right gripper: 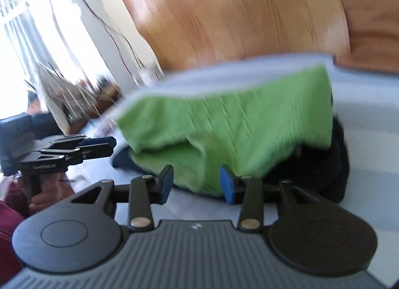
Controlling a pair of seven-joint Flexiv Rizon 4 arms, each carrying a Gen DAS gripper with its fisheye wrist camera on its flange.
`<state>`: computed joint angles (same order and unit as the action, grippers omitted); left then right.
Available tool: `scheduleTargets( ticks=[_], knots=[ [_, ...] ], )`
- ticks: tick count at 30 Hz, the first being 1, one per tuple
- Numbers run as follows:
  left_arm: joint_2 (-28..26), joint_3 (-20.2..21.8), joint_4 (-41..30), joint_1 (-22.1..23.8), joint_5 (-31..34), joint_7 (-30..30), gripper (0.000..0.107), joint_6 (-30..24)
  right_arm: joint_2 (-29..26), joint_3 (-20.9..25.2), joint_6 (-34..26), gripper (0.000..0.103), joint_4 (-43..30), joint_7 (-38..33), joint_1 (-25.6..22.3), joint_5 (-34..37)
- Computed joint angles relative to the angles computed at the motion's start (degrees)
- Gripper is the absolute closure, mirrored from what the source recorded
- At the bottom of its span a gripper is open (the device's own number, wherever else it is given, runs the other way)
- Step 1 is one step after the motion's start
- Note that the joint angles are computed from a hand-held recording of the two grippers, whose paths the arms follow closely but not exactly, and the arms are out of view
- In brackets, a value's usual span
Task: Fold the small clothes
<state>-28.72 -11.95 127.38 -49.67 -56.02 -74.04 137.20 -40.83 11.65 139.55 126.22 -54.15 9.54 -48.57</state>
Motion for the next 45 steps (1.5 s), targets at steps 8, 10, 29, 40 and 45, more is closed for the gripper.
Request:
scheduleTargets(
  ticks=[8, 10, 29, 40, 45],
  knots=[
    [-3.18, 0.74, -5.11, 5.07, -2.51, -5.58, 0.082, -1.23, -3.52, -2.00, 1.96, 0.059, -6.48, -7.86, 12.26, 29.45],
    [-6.13, 0.14, -10.26, 1.77, -17.42, 6.31, 0.085, -3.25, -4.53, -3.54, -2.32, 0.062, -7.23, -9.01, 14.30, 34.62],
    [-7.36, -4.38, -12.02, 2.74, -15.72, 12.52, 0.084, 2.17, -12.90, -1.94, 11.45, 0.092, -8.07, 7.36, 7.48, 25.39],
    [-8.51, 0.06, -11.76, 8.53, -10.99, 2.06, 0.101, -7.39, -11.27, -5.65, -3.16, 0.078, -17.98, 0.77, 15.33, 37.48],
    [-13.67, -0.95, -21.06, 2.61, -26.32, 21.69, 0.101, 0.94, -15.38, -3.73, 1.30, 0.098, -19.96, 1.70, 12.77, 36.68]
  ],
)
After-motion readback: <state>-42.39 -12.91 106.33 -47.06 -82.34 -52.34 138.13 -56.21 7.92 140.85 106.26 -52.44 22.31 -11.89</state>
